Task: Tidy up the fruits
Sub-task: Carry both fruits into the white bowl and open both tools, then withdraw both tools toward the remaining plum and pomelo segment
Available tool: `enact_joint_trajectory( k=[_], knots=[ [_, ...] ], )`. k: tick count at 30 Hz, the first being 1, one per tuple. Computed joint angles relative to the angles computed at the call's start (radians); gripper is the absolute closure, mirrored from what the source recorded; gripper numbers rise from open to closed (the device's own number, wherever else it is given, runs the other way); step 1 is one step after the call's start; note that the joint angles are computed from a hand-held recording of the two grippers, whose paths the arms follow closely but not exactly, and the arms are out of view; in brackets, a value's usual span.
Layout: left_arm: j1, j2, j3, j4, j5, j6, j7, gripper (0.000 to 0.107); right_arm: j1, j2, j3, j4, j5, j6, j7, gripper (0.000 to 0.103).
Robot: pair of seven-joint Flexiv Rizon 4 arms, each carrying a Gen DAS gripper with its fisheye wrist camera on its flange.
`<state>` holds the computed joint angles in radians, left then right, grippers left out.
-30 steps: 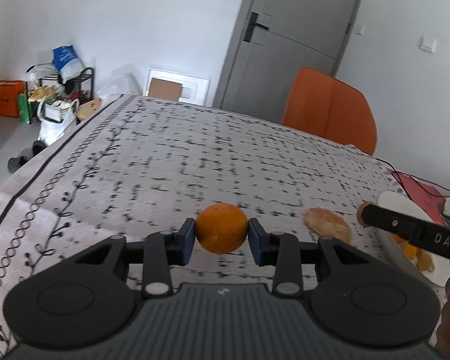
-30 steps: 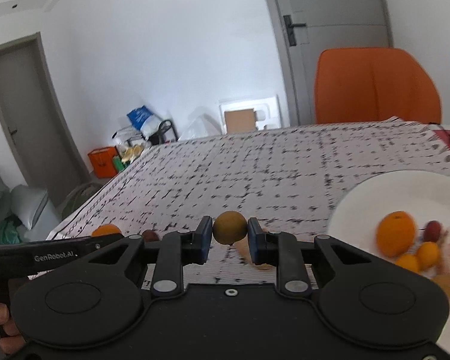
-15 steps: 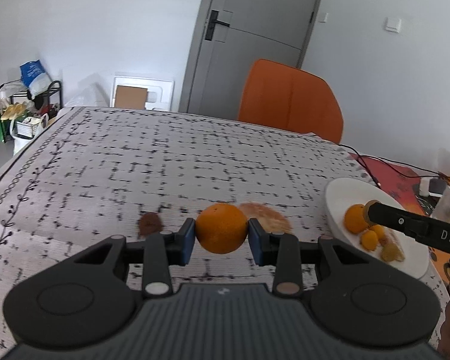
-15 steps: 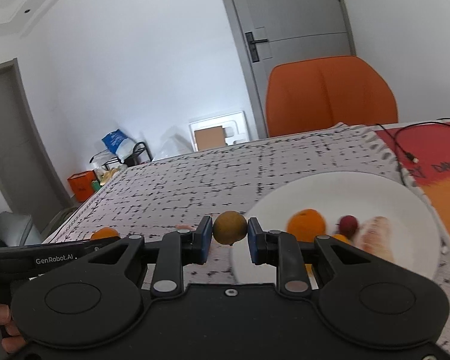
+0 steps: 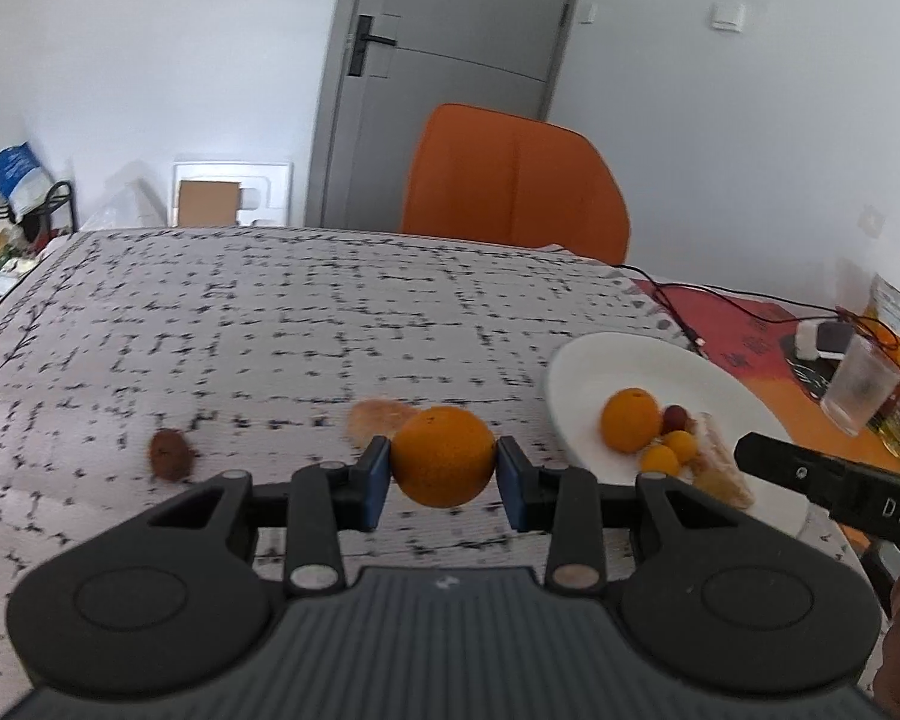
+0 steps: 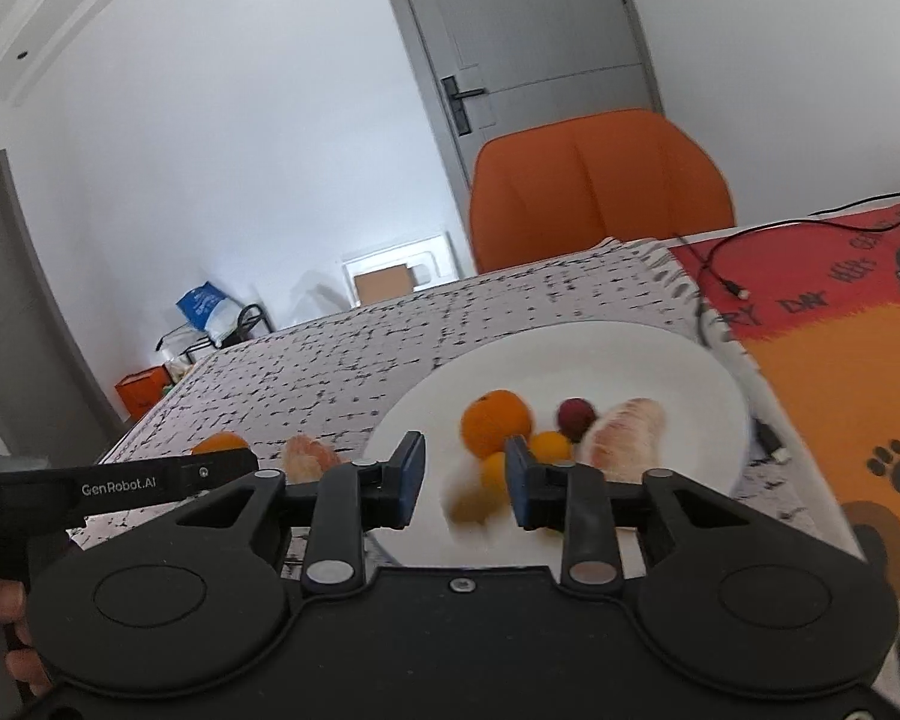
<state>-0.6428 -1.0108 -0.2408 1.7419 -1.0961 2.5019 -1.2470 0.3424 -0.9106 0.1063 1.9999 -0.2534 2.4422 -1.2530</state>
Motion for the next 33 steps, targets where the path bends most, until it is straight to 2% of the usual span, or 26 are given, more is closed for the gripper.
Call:
enact_joint_trajectory(
  k=[19, 23, 24, 27, 33],
  knots=[
    [-0.031, -0.093, -0.038, -0.273, -0.068, -0.047, 0.283, 0.07, -0.067, -0.02, -0.009, 0.017, 0.006, 0.046, 0.059, 0.068],
    [-0.032, -0.095, -0.04, -0.279, -0.056, -0.027, 0.293, 0.043, -0.075, -0.02, -0.007, 0.017, -0.004, 0.052, 0.069, 0.066],
    [-0.034, -0.096, -0.043, -0.283, -0.069, -0.016, 0.304, 0.039, -0.071, -0.019, -0.009, 0.018, 0.0, 0.053, 0.067, 0.065],
    [-0.026, -0.089, -0.058, -0.266, -0.091, 0.018, 0.31, 0.031, -0.068, -0.019, -0.006, 0.02, -0.005, 0.057, 0.067, 0.064],
    [0.001, -0.059, -0.081, -0.183, -0.119, 0.095, 0.255, 0.027, -0.055, -0.019, -0.003, 0.018, -0.014, 0.055, 0.065, 0.058]
  ],
)
